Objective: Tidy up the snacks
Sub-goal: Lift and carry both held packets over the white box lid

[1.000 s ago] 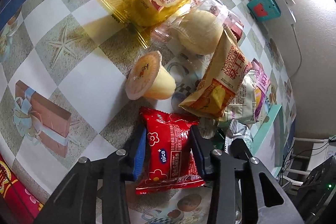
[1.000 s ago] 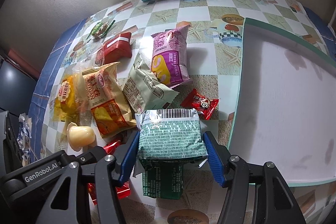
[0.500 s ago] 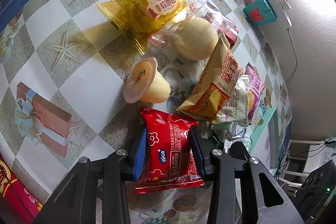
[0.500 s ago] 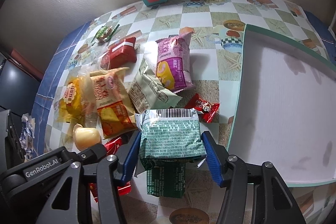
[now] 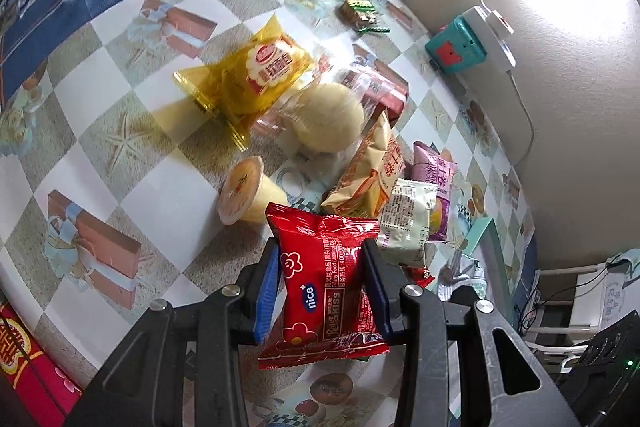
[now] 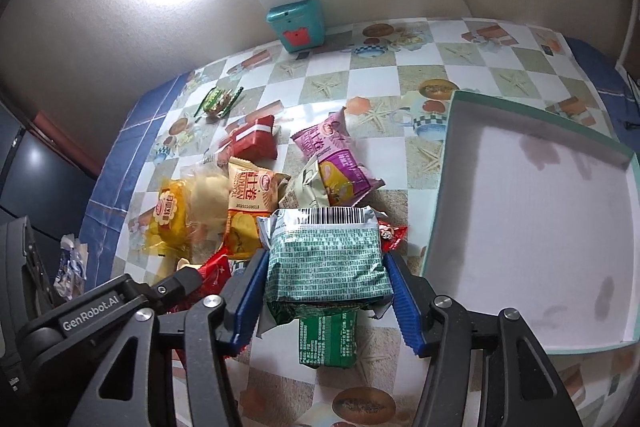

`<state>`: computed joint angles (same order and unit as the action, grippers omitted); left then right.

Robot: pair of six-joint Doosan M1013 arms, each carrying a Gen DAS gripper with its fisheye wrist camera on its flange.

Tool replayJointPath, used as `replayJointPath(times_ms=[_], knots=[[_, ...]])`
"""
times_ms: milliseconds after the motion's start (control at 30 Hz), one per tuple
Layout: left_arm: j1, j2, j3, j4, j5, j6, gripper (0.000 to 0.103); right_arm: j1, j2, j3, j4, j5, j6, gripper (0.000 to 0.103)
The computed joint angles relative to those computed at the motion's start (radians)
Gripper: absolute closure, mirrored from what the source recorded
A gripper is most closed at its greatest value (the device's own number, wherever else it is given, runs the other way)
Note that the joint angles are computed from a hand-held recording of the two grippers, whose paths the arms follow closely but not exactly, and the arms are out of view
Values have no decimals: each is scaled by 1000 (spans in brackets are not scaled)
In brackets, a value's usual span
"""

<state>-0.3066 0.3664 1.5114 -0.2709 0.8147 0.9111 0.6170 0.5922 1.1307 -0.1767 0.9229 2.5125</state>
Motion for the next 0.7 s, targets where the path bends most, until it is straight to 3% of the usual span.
replayJointPath(times_ms=[700], knots=[[-121, 8, -68, 107, -113, 190, 62, -91, -181, 261, -168, 0, 423, 42]])
